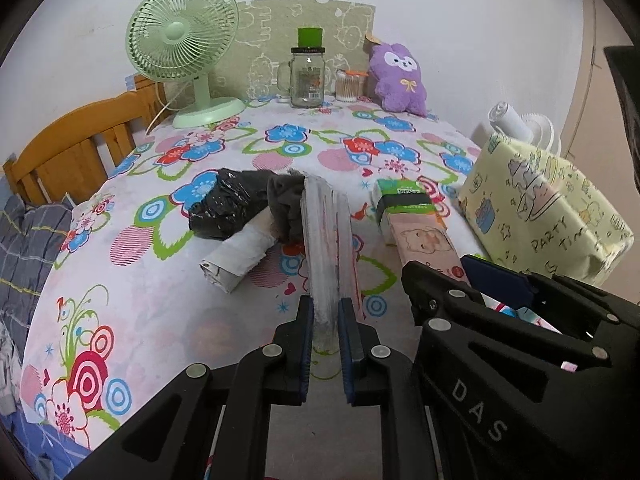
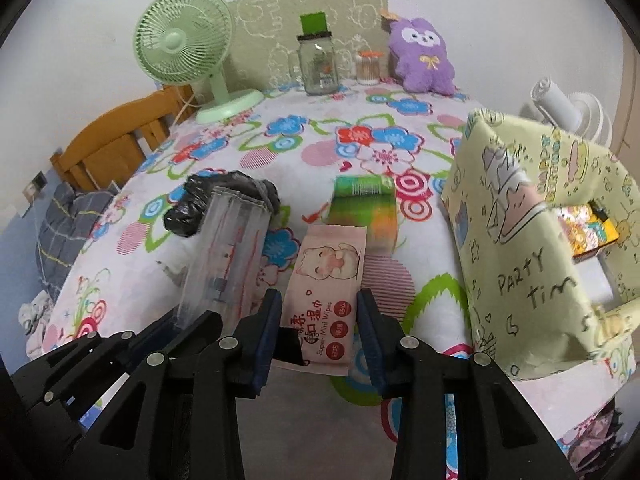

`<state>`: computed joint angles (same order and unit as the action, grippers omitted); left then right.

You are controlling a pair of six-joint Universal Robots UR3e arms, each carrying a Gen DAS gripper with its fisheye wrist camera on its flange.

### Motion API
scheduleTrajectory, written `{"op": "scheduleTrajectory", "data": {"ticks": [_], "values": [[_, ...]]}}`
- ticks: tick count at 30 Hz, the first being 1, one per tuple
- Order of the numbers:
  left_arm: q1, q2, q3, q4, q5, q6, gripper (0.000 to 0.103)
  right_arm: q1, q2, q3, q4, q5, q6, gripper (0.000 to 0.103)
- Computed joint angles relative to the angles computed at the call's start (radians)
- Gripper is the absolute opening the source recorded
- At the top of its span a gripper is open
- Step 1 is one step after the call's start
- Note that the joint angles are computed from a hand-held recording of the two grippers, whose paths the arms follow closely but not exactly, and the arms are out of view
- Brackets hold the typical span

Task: Organize soft objects
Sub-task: 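Grasp the pink wet-wipes pack with the right tool, then carry the straws bag with left tool while right tool carries wipes toward gift box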

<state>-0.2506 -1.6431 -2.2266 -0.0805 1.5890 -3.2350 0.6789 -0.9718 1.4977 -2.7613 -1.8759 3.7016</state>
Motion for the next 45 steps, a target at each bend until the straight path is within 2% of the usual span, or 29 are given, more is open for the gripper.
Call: {"op": "scheduleTrajectory", "data": {"ticks": [25, 45], "values": [[-0.056, 0.177, 0.072, -0.126, 0.075, -0.04, 0.009, 0.053, -0.134, -0.027, 0.043, -0.09, -0.054, 0.042], [-0.176, 0.103, 0.235, -0.177, 0.186, -0.085, 0.009, 0.004, -0.255, 0.064, 0.006, -0.086, -0.11, 0.042]]}}
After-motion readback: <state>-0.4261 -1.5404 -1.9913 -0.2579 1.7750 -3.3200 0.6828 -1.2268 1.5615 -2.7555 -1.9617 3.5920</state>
